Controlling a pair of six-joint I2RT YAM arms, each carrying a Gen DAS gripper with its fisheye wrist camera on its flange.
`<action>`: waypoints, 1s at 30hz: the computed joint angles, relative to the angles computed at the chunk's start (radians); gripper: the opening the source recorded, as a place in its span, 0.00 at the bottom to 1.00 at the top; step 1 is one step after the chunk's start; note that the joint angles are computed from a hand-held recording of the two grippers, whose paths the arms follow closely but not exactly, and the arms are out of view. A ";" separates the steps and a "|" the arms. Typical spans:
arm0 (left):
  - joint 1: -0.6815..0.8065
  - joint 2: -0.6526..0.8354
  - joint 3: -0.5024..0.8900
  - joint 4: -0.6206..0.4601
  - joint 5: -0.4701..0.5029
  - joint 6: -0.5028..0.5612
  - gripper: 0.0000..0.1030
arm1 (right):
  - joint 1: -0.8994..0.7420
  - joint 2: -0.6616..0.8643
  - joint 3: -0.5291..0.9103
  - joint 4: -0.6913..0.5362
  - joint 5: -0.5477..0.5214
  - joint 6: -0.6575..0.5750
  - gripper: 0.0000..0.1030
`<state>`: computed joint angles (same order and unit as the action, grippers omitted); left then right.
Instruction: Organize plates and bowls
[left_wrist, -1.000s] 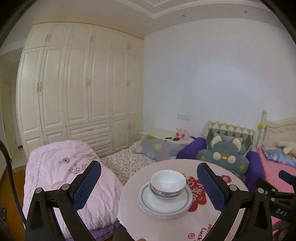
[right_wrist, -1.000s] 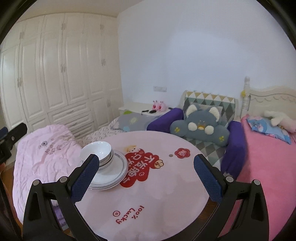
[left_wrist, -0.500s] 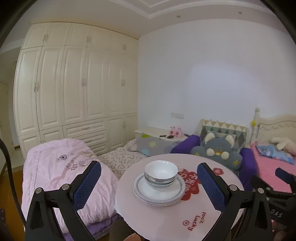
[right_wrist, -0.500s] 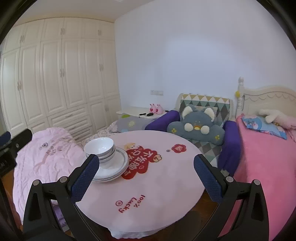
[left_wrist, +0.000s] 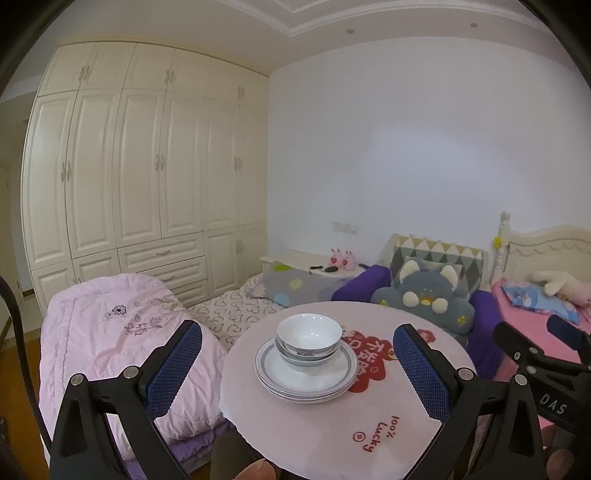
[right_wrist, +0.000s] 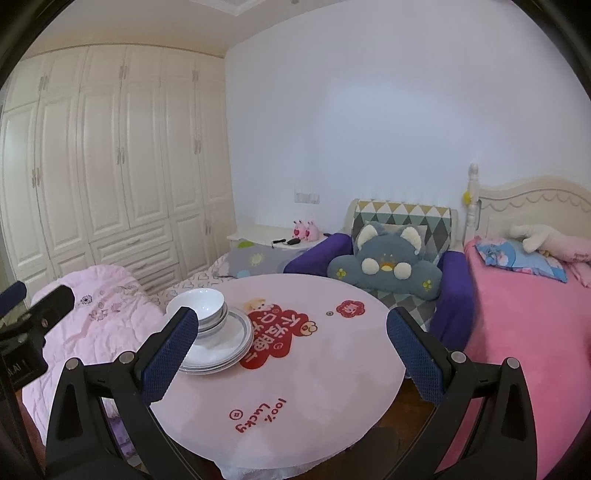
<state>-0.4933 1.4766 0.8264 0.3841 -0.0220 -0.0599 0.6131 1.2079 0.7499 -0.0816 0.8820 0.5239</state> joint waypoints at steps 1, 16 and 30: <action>0.000 0.002 0.011 -0.008 0.001 -0.001 0.99 | 0.001 -0.005 0.000 0.000 0.003 -0.001 1.00; -0.015 0.014 0.058 -0.048 -0.007 -0.012 0.99 | 0.016 -0.012 0.006 0.008 0.022 -0.015 1.00; -0.049 -0.010 0.011 -0.013 -0.035 -0.019 0.99 | 0.017 -0.005 0.014 0.011 0.018 -0.017 1.00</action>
<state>-0.5427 1.4664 0.8374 0.3715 -0.0568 -0.0785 0.6303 1.2026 0.7641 -0.0710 0.9001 0.5069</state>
